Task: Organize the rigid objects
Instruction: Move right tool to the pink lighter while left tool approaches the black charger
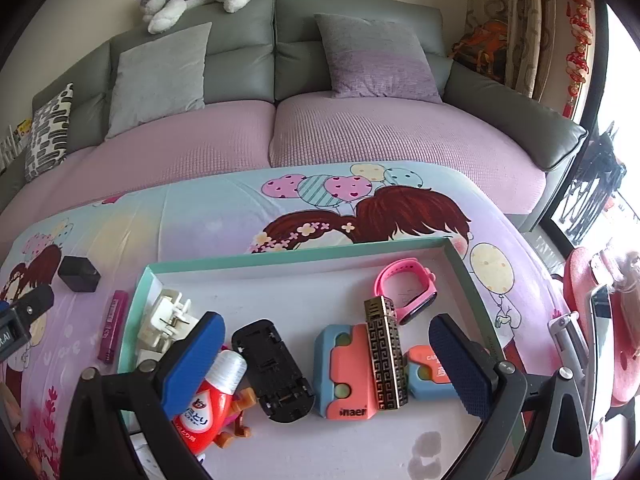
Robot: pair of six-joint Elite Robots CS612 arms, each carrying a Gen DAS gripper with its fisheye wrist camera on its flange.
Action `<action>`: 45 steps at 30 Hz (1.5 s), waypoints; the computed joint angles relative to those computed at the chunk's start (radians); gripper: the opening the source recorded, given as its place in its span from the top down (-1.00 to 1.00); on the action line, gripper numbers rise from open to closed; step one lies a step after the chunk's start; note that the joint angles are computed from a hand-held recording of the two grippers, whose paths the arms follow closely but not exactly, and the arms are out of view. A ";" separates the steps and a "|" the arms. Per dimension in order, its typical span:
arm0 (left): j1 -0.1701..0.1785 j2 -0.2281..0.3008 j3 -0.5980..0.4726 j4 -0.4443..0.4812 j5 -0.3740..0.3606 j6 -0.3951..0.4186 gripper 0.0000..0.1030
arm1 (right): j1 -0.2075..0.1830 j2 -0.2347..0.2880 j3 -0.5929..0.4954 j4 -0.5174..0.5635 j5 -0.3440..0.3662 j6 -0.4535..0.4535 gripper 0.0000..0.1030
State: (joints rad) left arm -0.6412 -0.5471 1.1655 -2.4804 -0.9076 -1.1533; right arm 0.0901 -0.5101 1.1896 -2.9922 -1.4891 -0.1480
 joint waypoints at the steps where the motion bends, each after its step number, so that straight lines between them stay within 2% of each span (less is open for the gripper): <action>1: 0.001 -0.004 0.007 0.005 0.008 -0.006 -1.00 | 0.000 -0.001 0.001 -0.005 0.006 0.001 -1.00; 5: 0.006 -0.026 0.043 0.022 0.051 -0.044 -1.00 | 0.006 -0.006 0.008 -0.053 0.067 -0.006 -1.00; 8: 0.016 -0.051 0.081 0.061 0.061 -0.093 -1.00 | 0.020 -0.007 -0.001 -0.039 0.138 -0.040 -1.00; 12: 0.039 -0.086 0.146 0.056 0.024 -0.165 -1.00 | 0.046 -0.002 -0.019 -0.003 0.221 -0.096 -1.00; 14: 0.056 -0.097 0.170 0.040 -0.021 -0.166 -1.00 | 0.063 0.005 -0.031 0.018 0.249 -0.134 -0.99; 15: 0.061 -0.099 0.175 0.041 -0.036 -0.162 -1.00 | 0.070 0.008 -0.035 0.037 0.260 -0.146 -0.91; 16: 0.069 -0.101 0.180 0.046 -0.059 -0.154 -1.00 | 0.079 0.015 -0.047 0.075 0.270 -0.165 -0.83; 18: 0.079 -0.101 0.184 0.044 -0.085 -0.142 -1.00 | 0.091 0.023 -0.059 0.115 0.288 -0.188 -0.56; 20: 0.088 -0.101 0.195 0.013 -0.103 -0.125 -1.00 | 0.102 0.037 -0.082 0.177 0.296 -0.208 -0.52; 23: 0.100 -0.092 0.202 -0.066 -0.131 -0.091 -1.00 | 0.120 0.060 -0.115 0.234 0.246 -0.230 -0.17; 28: 0.115 -0.061 0.174 -0.180 -0.192 0.013 -1.00 | 0.135 0.090 -0.156 0.295 0.154 -0.219 0.04; 29: 0.116 -0.055 0.164 -0.184 -0.197 0.034 -1.00 | 0.137 0.094 -0.161 0.301 0.144 -0.221 0.18; 30: 0.117 -0.046 0.147 -0.178 -0.203 0.060 -1.00 | 0.137 0.097 -0.166 0.307 0.134 -0.220 0.24; 32: 0.117 -0.032 0.118 -0.169 -0.214 0.097 -1.00 | 0.137 0.100 -0.169 0.304 0.136 -0.218 0.28; 36: 0.118 -0.001 0.069 -0.196 -0.245 0.175 -1.00 | 0.133 0.106 -0.173 0.314 0.165 -0.207 0.53; 45: 0.121 0.069 -0.057 -0.119 -0.273 0.271 -0.99 | 0.124 0.108 -0.184 0.316 0.203 -0.194 0.59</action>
State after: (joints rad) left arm -0.5202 -0.4784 1.1080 -2.5991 -1.1803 -0.8826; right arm 0.2146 -0.4022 1.0056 -2.6764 -1.2864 -0.3420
